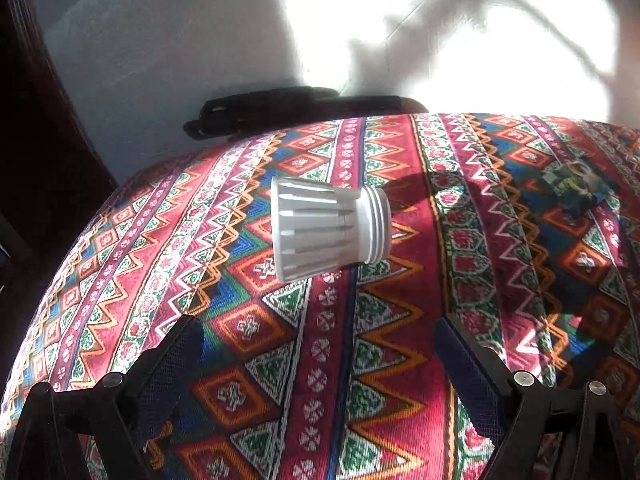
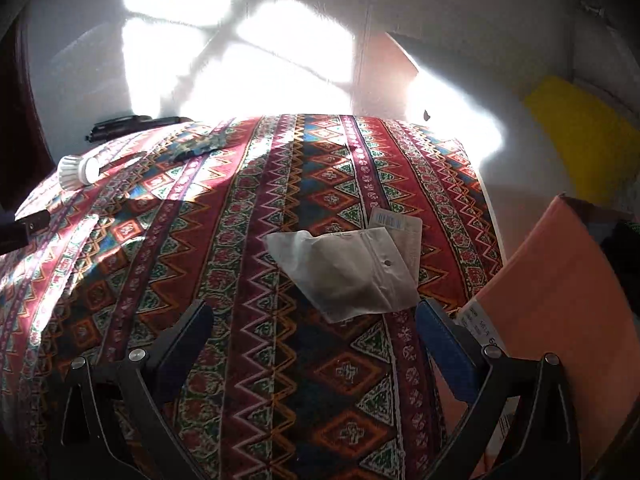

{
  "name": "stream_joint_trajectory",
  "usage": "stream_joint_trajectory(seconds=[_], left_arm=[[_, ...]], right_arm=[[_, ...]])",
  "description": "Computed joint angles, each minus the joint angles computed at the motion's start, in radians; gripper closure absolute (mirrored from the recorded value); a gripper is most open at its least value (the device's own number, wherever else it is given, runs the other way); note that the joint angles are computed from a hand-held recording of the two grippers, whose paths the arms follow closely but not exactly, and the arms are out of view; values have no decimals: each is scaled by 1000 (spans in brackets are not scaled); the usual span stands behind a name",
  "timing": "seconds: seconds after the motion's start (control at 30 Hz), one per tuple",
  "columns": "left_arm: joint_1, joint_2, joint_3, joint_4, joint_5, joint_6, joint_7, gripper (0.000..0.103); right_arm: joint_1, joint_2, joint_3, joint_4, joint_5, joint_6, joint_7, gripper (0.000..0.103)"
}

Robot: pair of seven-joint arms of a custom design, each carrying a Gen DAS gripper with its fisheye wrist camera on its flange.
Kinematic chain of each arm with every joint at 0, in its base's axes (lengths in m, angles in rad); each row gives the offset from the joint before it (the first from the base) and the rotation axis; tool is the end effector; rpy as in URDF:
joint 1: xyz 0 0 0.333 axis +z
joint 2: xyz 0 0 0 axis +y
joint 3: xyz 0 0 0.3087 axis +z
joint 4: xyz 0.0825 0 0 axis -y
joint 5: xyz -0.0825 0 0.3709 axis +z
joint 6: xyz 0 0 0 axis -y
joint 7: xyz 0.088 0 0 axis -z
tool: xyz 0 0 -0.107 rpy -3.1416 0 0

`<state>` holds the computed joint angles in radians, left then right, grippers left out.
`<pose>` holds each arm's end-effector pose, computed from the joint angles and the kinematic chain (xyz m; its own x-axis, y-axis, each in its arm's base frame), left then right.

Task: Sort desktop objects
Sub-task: 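Grasp the white lamp-shade cup with the left tool while the right tool grasps the tissue packet, then carry the white cup and tissue packet into the pink box and release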

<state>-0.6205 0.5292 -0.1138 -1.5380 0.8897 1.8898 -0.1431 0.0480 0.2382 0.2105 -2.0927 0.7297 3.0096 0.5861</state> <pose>0.5454 -0.3990 0.3555 0.6259 -0.7619 -0.1666 -0.6340 -0.3727 -0.6776 0.5949 0.1010 0.3768 0.4828 -0.8738 0.0570 -0.6353 -0.3944 -0.6640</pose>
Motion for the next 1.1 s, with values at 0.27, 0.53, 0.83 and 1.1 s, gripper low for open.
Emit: stream_joint_trajectory(seconds=[0.27,0.53,0.83,1.1], left_arm=[[81,72,52,82,-43,117,70,42],[-38,-205,-44,-240,78,84,-168,42],[-196,-354,-285,-316,194,-105,-497,42],[-427,-89,-250,134,338,-316,-334,42]], right_arm=[[-14,141,6,117,-197,-19,171,3],[-203,89,168,128,118,-213,-111,96],[-212,-488,80,-285,475,-537,-498,96],[-167,-903,-204,-531,446,-774,-539,96]])
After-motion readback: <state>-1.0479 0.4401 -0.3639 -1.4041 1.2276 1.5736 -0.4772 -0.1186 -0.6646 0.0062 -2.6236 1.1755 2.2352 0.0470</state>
